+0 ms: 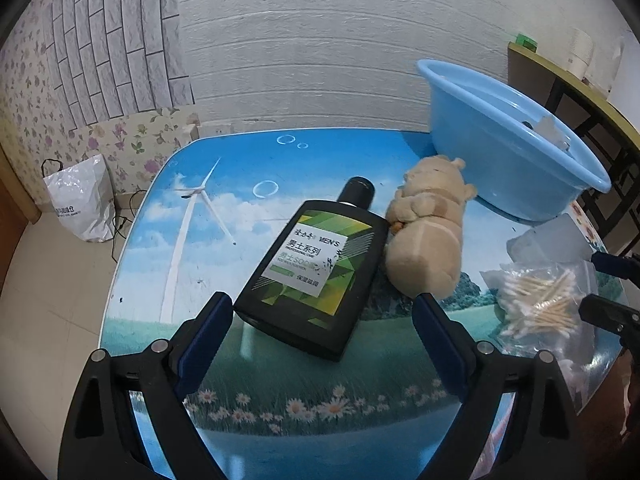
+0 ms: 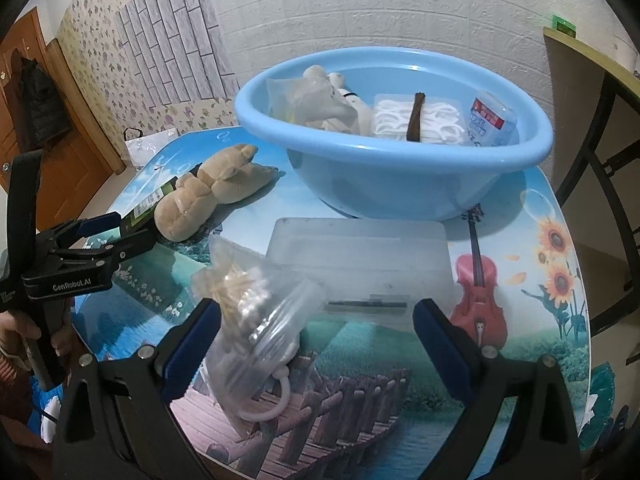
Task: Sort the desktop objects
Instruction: 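Close the left tool on the black MEN'S bottle while the right tool approaches the cotton-swab bag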
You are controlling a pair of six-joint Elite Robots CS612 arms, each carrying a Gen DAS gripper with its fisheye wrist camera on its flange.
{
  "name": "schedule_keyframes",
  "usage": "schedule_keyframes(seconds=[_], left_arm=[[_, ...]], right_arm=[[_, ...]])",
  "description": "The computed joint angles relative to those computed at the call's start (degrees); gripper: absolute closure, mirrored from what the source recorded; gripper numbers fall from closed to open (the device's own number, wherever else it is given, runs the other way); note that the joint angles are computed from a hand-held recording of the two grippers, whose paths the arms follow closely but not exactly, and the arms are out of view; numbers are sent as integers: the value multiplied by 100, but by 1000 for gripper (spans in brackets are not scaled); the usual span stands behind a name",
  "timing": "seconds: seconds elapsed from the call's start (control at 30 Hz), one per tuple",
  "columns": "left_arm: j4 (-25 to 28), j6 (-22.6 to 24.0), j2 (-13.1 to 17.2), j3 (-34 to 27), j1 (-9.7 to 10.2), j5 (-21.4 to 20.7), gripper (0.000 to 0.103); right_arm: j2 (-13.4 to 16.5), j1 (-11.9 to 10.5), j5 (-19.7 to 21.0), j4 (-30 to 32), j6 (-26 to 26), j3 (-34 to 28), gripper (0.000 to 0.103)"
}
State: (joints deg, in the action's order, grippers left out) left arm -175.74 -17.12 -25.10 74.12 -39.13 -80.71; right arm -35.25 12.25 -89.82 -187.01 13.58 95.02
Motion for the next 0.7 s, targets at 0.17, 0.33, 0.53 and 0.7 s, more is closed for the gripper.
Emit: schedule_keyframes(seconds=[0.17,0.33,0.53,0.7], left_arm=[[72,46,50,-114,24,-1,12],[145,149,100,-222,36,-40,12],[268,227,149,-340,35,-28,12],[362,289,166,-380,27,2,12]], right_arm=[[5,9,-26,29,-8,-22,4],[17,26,-55,61,13,-41,4],[-3,48,-78,107,47,-19,4],[-2,58,-90,155,81,-23,4]])
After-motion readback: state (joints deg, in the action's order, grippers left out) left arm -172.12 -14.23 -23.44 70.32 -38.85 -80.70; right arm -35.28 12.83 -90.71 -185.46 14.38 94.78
